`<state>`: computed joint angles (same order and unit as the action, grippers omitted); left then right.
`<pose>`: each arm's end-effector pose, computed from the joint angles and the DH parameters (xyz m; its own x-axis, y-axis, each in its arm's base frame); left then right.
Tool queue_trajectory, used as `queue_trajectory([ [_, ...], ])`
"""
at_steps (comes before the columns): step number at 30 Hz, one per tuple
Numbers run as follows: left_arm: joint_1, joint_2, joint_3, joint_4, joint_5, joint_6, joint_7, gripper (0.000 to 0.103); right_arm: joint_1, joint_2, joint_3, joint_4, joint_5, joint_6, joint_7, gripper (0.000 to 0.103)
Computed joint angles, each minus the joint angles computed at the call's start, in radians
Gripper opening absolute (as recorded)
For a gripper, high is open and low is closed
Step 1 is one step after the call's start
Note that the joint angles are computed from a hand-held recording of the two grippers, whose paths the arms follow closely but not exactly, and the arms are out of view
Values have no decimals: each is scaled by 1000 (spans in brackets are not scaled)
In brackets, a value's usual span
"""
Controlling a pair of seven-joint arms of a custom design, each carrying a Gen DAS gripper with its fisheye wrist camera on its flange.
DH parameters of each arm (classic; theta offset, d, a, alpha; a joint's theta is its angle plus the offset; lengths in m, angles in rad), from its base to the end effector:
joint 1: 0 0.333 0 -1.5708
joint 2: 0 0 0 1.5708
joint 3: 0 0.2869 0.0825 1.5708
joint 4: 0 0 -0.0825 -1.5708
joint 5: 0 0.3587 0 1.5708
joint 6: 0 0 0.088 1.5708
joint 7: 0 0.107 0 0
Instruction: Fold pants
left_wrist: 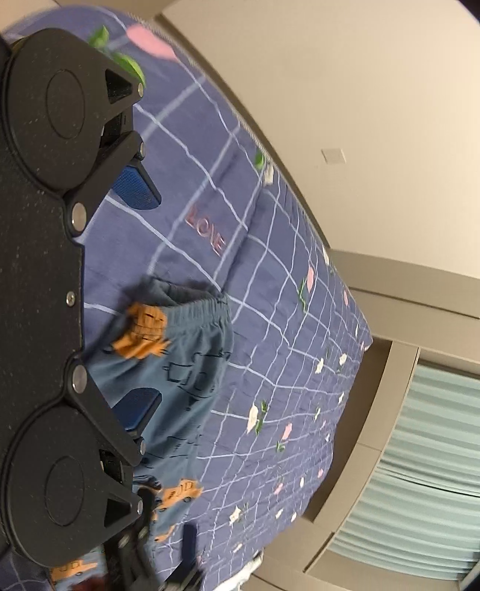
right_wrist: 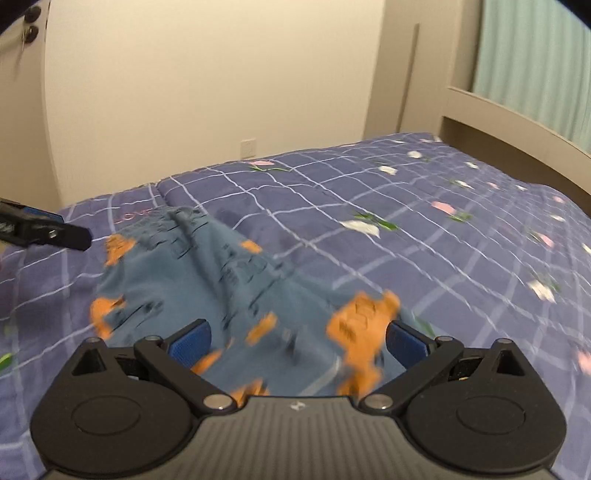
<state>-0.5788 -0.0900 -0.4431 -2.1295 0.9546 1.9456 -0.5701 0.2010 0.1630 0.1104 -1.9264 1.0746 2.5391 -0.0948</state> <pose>0.3074 -0.4040 0.4460 0.5579 -0.8075 0.1917 -0.4317 -0.4796 -0.7640 0.5780 0.1723 0.4334 0.8971 -0.4251 0.1204 -0.1893 -0.6160 -0.7646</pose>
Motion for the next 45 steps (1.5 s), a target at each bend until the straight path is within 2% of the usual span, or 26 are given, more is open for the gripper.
queue_trajectory([
  [4, 33, -26, 30, -62, 35, 127, -40, 102, 17, 135, 18, 162, -102, -36, 85, 103],
  [6, 50, -38, 34, -87, 51, 175, -73, 102, 23, 175, 35, 198, -133, -16, 101, 103],
  [8, 64, -44, 32, -101, 63, 201, -105, 102, 40, 203, 52, 206, -161, 59, 104, 103],
  [10, 74, -47, 27, -112, 91, 222, -145, 101, 58, 220, 73, 192, -171, 186, 102, 103],
  [11, 77, -48, 24, -116, 105, 232, -164, 98, 57, 232, 87, 196, -165, 227, 100, 103],
  [15, 88, -43, 24, -127, 139, 288, -227, 86, 24, 228, 115, 195, -158, 225, 141, 103],
  [17, 92, -36, 27, -127, 134, 297, -245, 83, 2, 199, 131, 166, -126, 236, 105, 103],
  [19, 95, -30, 31, -126, 110, 291, -256, 78, -32, 146, 150, 116, -37, 232, 31, 103],
  [23, 106, -49, 38, -159, 104, 317, -327, 59, -75, -2, 110, -16, 145, 138, -45, 103],
  [25, 112, -52, 38, -164, 109, 327, -339, 56, -78, -71, 75, -89, 205, 108, -67, 103],
  [30, 120, -47, 39, -156, 102, 340, -346, 51, -27, -165, 12, -211, 335, 189, -197, 103],
  [33, 123, -46, 40, -154, 90, 343, -348, 52, 11, -180, -22, -242, 306, 182, -193, 103],
  [36, 126, -49, 40, -163, 90, 353, -376, 57, 39, -191, -38, -265, 285, 173, -211, 103],
  [40, 124, -34, 36, -147, 87, 332, -369, 59, 77, -174, -30, -284, 247, 263, -200, 103],
  [42, 121, -30, 36, -141, 88, 323, -368, 59, 81, -169, -35, -288, 262, 263, -185, 103],
  [45, 114, -29, 34, -139, 91, 310, -372, 51, 74, -162, -44, -288, 261, 240, -136, 103],
])
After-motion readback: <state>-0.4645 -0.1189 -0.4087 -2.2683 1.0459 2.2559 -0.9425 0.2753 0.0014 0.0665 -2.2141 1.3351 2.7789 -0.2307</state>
